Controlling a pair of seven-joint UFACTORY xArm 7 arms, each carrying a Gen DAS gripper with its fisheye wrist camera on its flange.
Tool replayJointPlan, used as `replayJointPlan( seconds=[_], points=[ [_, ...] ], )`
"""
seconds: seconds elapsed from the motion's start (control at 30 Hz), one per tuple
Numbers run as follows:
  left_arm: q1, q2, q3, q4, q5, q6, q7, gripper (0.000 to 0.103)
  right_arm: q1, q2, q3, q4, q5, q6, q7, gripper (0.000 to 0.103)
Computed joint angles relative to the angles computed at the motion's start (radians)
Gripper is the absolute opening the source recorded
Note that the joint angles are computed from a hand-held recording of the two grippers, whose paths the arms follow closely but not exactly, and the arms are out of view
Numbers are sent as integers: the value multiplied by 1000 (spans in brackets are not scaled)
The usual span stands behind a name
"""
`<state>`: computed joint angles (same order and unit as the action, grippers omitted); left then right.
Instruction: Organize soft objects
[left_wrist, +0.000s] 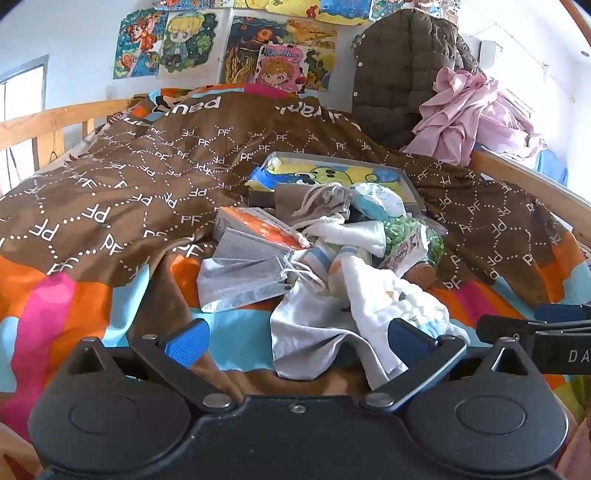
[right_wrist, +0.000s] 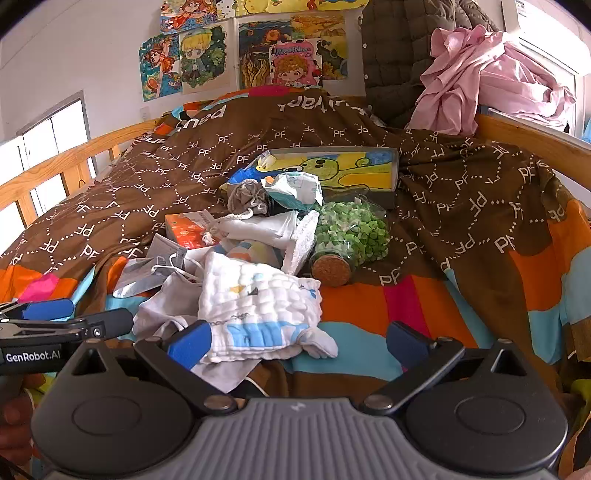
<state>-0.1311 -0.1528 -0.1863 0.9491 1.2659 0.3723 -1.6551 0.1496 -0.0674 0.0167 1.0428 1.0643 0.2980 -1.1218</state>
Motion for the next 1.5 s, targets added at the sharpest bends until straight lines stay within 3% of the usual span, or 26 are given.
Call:
replayJointPlan(
  seconds=[1.5],
  points=[
    [10, -4, 1, -13, -27, -36, 6, 102, 3, 3, 4, 0, 4, -11, -8, 103]
  ],
)
